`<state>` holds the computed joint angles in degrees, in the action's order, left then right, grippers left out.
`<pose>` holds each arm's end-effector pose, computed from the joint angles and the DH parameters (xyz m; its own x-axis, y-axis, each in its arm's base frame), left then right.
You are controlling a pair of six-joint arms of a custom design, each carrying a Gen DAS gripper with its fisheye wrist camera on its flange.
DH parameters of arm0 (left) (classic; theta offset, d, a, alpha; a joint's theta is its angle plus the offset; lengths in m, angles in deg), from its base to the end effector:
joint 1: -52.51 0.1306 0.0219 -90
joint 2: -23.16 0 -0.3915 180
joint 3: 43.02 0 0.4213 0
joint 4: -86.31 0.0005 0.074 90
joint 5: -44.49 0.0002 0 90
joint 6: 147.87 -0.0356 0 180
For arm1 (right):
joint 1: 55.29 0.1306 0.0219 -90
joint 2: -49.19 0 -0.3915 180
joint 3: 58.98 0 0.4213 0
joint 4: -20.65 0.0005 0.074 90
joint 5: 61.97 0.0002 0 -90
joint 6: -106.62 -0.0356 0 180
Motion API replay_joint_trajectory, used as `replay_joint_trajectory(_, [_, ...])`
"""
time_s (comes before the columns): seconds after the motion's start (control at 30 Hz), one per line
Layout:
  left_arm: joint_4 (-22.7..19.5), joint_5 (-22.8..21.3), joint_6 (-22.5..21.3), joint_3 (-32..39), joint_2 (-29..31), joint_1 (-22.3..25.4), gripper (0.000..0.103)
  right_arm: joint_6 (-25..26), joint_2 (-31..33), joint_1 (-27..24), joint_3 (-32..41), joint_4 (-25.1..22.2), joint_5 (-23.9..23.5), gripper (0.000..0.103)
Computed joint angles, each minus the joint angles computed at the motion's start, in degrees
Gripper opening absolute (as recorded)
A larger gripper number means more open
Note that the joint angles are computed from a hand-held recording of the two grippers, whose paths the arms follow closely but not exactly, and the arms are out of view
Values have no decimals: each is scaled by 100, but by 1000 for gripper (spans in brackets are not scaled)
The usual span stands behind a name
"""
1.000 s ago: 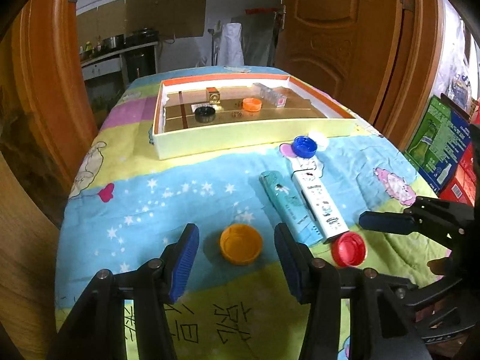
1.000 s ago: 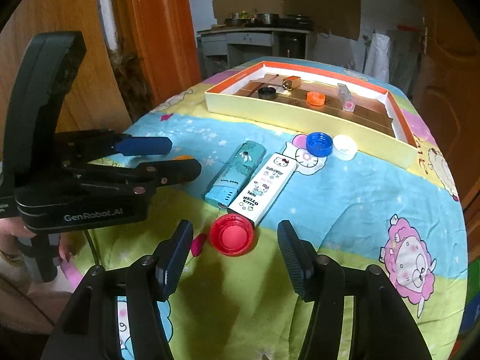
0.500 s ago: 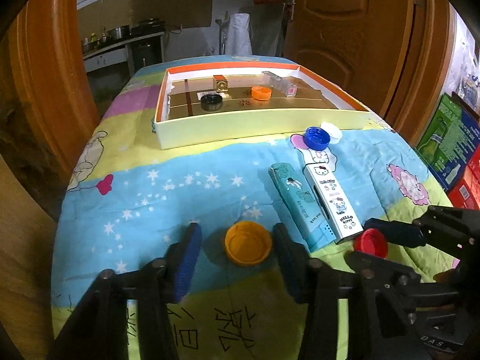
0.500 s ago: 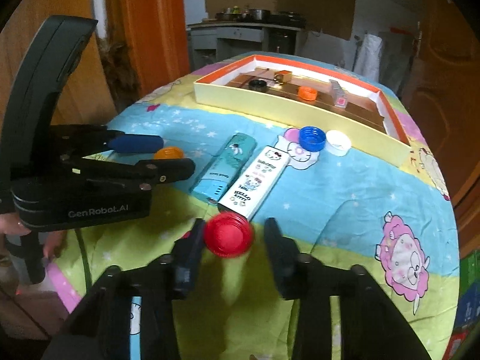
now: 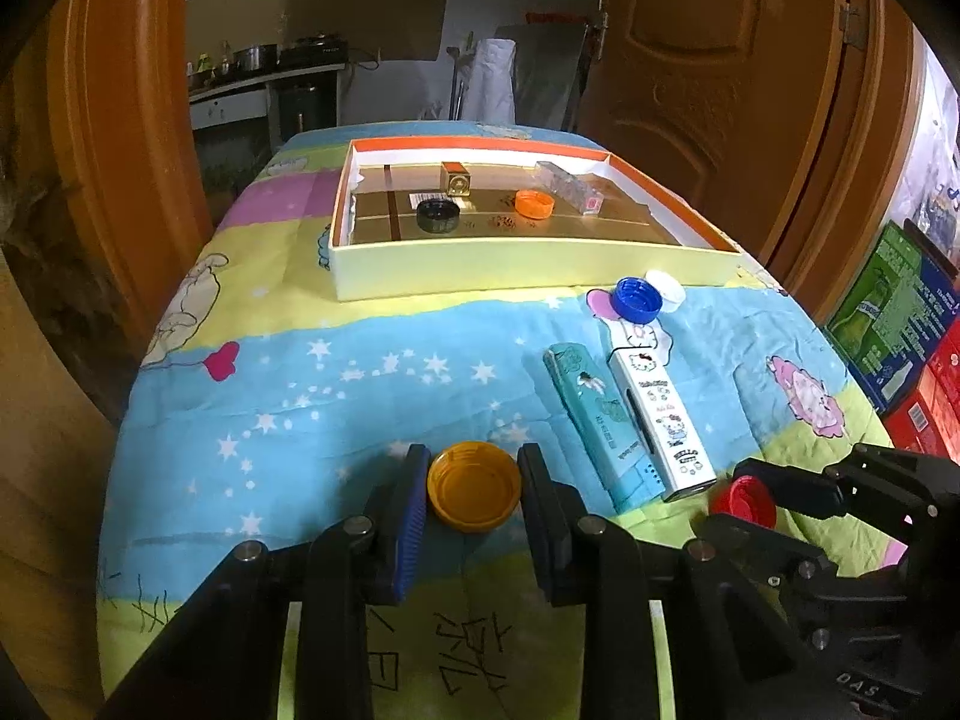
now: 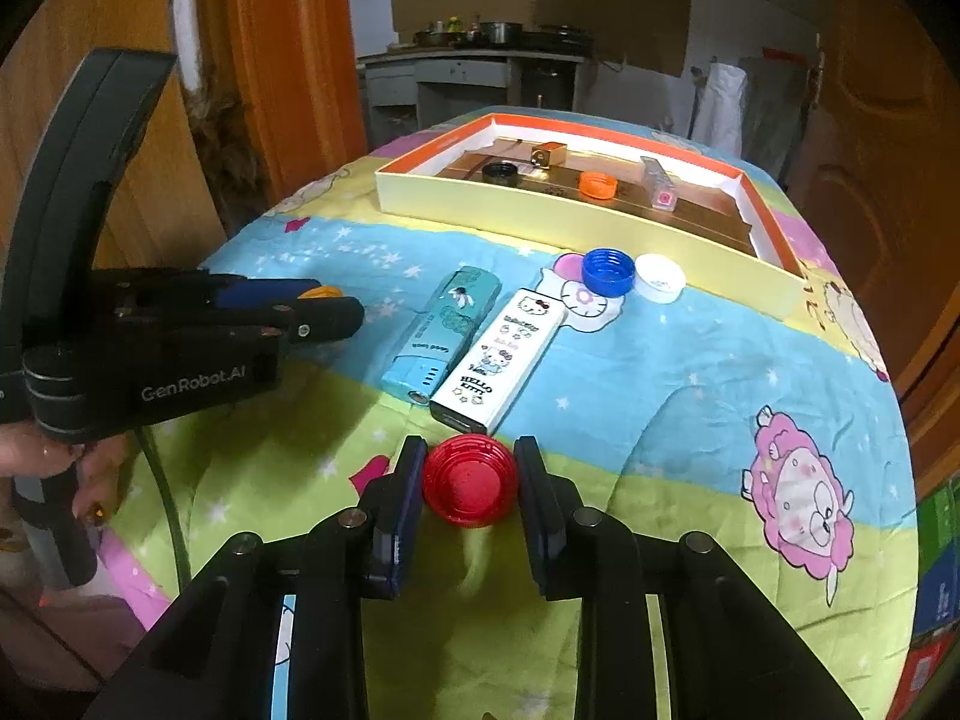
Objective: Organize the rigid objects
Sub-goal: 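Carry the orange lid and red cap over the cardboard tray with both tools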
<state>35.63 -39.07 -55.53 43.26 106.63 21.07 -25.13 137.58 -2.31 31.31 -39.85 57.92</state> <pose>0.3998 -0.2497 0.4590 -0.6560 0.3535 -0.6669 0.5562 0.8237 -0.1105 0.3074 0.3774 0.4463 -0.7403 -0.0228 -0.6719 -0.0576 0.9979 0.0296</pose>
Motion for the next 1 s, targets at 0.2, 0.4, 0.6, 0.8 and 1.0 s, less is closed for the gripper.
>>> replay_joint_trajectory(0.2, [32, -36, 97, 163, -10, -33, 30, -121, -109, -45, -4, -6, 101, 30])
replay_joint_trajectory(0.4, [33, -57, 82, 343, 29, -96, 30, -122, -205, -116, 17, 10, 180, 30])
replay_joint_trajectory(0.6, [5, -75, 90, 532, 91, -147, 30, -86, -249, -212, 58, 25, 188, 30])
replay_joint_trajectory(0.8, [-22, -231, 223, 792, 172, -231, 30, 5, -281, -294, 122, 38, 238, 30])
replay_joint_trajectory(1.0, [-94, -579, 473, 1087, 328, -321, 30, 30, -307, -402, 191, 46, 323, 30])
